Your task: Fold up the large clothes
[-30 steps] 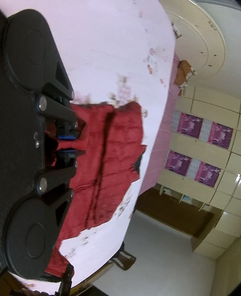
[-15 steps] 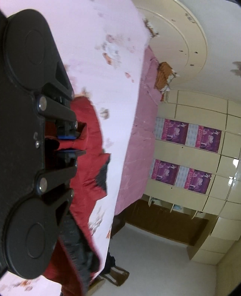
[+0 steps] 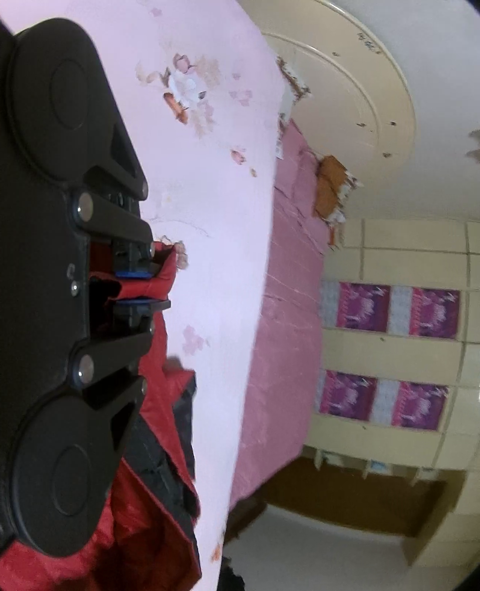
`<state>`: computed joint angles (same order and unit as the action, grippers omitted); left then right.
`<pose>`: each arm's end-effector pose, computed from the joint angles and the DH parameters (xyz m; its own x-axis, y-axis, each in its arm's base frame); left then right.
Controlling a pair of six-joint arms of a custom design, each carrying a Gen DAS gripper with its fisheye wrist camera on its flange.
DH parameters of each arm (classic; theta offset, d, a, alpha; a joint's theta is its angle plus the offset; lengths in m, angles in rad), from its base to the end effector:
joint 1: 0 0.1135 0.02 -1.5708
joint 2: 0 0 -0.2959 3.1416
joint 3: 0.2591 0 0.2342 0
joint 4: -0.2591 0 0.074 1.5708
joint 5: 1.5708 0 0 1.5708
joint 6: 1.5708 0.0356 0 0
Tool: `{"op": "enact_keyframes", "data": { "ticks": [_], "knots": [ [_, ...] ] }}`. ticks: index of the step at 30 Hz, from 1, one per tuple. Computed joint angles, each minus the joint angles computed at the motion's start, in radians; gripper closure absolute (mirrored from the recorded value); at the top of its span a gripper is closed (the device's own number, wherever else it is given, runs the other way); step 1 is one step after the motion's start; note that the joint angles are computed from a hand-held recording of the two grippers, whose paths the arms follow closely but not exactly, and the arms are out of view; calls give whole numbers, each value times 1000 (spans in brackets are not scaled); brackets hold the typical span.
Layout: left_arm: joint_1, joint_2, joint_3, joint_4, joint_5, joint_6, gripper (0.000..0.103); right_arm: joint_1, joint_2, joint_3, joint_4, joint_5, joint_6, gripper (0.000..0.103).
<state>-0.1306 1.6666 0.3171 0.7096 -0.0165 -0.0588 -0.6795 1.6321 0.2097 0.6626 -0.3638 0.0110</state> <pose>0.2424 -0.0313 0.1349 -0.5979 0.0193 -0.8014 0.0821 0.9959 -0.0373 0.1703 -0.1213 0.1199 -0.5315 0.4426 -0.7222 0.3925 0.8843 0.2530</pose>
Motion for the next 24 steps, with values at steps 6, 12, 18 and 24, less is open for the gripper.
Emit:
{"op": "enact_keyframes", "data": {
  "ticks": [6,12,18,24],
  "knots": [
    [-47,167,107,0,-86,-6,93,82,218,94,92,73,38,94],
    [-31,256,215,-75,-79,-35,81,107,321,173,78,101,79,92],
    [-8,215,170,27,-83,-86,3,102,321,160,168,96,141,10],
    [-32,154,103,91,-52,-5,13,134,275,106,264,125,102,10]
  ]
}}
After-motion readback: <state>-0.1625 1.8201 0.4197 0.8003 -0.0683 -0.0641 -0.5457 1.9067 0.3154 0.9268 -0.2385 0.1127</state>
